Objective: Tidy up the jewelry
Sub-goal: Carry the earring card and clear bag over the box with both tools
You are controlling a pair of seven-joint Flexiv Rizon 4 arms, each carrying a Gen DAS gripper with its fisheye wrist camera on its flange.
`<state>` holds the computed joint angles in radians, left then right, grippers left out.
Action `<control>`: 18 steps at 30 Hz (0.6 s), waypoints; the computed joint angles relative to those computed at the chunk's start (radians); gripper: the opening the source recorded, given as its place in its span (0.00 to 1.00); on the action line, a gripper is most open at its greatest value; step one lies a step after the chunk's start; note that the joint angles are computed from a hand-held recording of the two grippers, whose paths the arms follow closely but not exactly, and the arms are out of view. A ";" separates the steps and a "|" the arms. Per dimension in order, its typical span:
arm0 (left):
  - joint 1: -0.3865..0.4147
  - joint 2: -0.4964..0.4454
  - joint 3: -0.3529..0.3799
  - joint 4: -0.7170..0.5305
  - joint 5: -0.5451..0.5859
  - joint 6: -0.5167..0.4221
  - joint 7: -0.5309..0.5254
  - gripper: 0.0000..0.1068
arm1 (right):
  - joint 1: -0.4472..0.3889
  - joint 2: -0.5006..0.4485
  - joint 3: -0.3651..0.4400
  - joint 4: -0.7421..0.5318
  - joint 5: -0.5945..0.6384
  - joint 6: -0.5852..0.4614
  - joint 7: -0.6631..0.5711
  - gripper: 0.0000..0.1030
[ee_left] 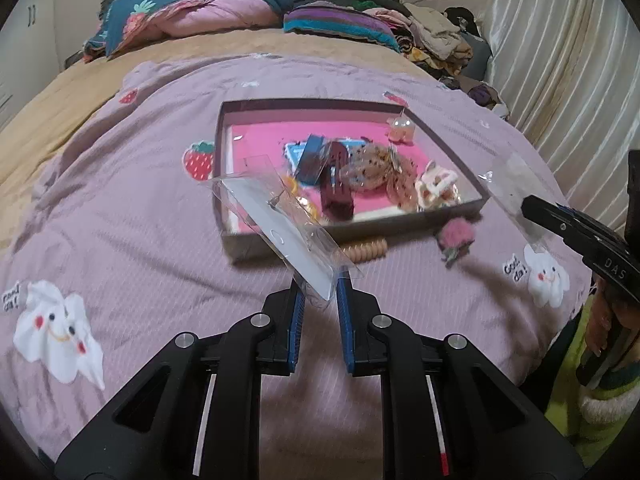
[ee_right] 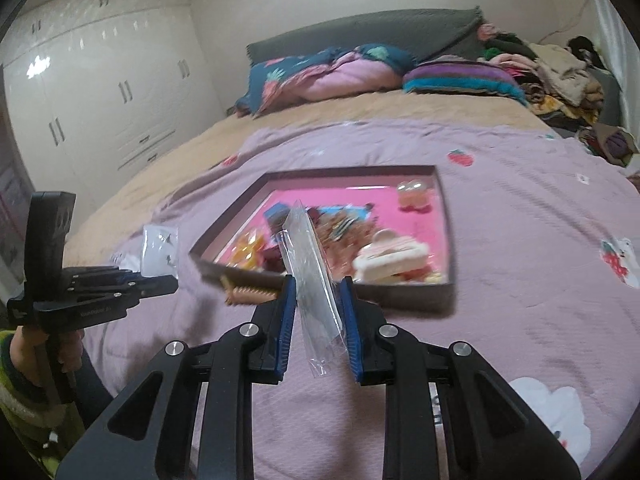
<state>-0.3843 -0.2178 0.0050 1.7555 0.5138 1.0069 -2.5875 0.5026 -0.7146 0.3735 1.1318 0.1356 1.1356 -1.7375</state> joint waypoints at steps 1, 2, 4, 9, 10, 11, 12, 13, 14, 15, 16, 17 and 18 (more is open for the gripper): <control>0.004 -0.006 -0.001 -0.009 -0.003 0.002 0.007 0.08 | 0.000 -0.002 -0.005 -0.005 0.001 0.003 0.008 0.21; 0.008 -0.011 -0.001 -0.016 -0.006 0.004 0.018 0.08 | -0.002 -0.002 -0.008 -0.007 0.003 0.008 0.014 0.21; 0.011 -0.021 0.001 -0.031 -0.011 0.006 0.033 0.08 | -0.003 -0.006 -0.014 -0.015 0.002 0.017 0.026 0.21; 0.012 -0.044 0.012 -0.059 -0.021 0.024 0.053 0.08 | -0.006 -0.015 -0.023 -0.035 -0.013 0.028 0.051 0.21; 0.012 -0.049 0.015 -0.069 -0.021 0.026 0.058 0.08 | -0.007 -0.019 -0.023 -0.043 -0.014 0.029 0.054 0.21; 0.011 -0.054 0.017 -0.077 -0.022 0.028 0.064 0.08 | -0.006 -0.020 -0.024 -0.044 -0.016 0.033 0.056 0.21; 0.012 -0.063 0.019 -0.088 -0.025 0.033 0.071 0.08 | -0.007 -0.023 -0.024 -0.050 -0.018 0.033 0.058 0.21; 0.012 -0.067 0.021 -0.092 -0.030 0.037 0.077 0.08 | -0.005 -0.028 -0.026 -0.060 -0.021 0.032 0.060 0.21; 0.014 -0.076 0.023 -0.101 -0.037 0.042 0.086 0.08 | -0.003 -0.032 -0.027 -0.070 -0.025 0.031 0.063 0.21; 0.013 -0.082 0.026 -0.108 -0.040 0.044 0.092 0.08 | -0.001 -0.039 -0.028 -0.084 -0.028 0.030 0.065 0.21; 0.013 -0.087 0.029 -0.113 -0.045 0.046 0.098 0.08 | 0.000 -0.044 -0.028 -0.095 -0.030 0.026 0.066 0.21; 0.013 -0.096 0.030 -0.122 -0.052 0.049 0.107 0.08 | 0.002 -0.050 -0.029 -0.108 -0.032 0.024 0.066 0.21; 0.012 -0.101 0.034 -0.127 -0.056 0.050 0.112 0.08 | 0.005 -0.057 -0.032 -0.120 -0.035 0.021 0.070 0.21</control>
<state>-0.3727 -0.3184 0.0391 1.6287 0.4578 1.0570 -2.4755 0.5072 -0.7714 0.3416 1.0115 0.1010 1.1570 -1.6676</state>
